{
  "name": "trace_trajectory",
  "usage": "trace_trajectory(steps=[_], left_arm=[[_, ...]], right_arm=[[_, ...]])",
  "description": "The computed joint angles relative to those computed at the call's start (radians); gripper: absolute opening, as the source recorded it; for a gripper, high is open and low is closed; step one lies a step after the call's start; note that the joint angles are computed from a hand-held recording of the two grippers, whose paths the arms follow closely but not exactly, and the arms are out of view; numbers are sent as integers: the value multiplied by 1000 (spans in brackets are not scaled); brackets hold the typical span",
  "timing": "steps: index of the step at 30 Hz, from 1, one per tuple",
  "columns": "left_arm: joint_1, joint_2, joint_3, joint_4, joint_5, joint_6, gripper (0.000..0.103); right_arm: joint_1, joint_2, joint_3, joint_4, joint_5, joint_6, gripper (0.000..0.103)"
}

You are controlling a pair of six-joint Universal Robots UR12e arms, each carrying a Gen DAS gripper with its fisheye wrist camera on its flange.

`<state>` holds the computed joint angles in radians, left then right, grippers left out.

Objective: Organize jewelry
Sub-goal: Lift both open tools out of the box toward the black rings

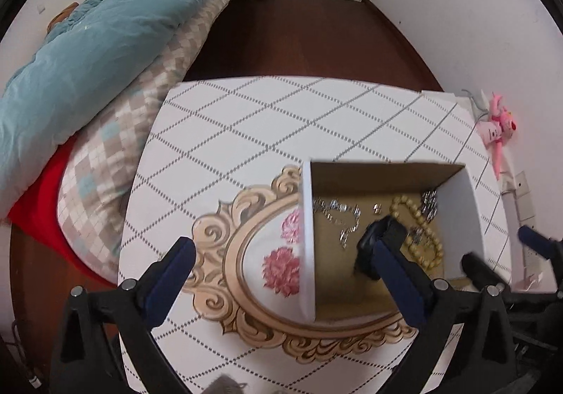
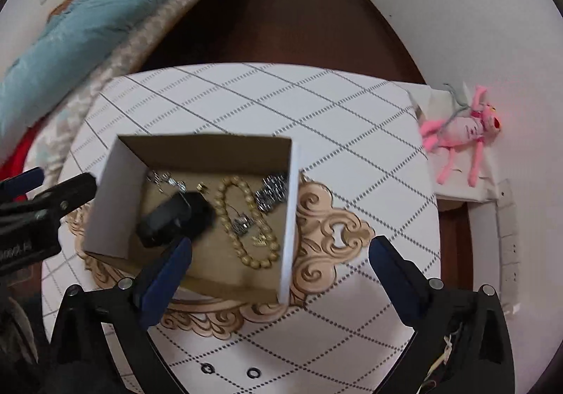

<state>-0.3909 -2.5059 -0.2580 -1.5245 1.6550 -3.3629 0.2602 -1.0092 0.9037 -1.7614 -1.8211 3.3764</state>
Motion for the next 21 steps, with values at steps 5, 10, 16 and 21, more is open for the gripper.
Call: trace_trajectory(steps=[5,10,16,21], left_arm=[[-3,69,-121,77,17,-9,103],[-6,128,-204,162,14,-9,103],[-18,224,-362,250,25,-3,103],[-29,303,-532,274,15,-22,103]], right_arm=[[9,-24,30,-33,-34,3,103],[20,-53,48,-77,-49,4,103],[29,-118,127,-148,-54,13,103],[31,-188,258,-165,-34,38,103]])
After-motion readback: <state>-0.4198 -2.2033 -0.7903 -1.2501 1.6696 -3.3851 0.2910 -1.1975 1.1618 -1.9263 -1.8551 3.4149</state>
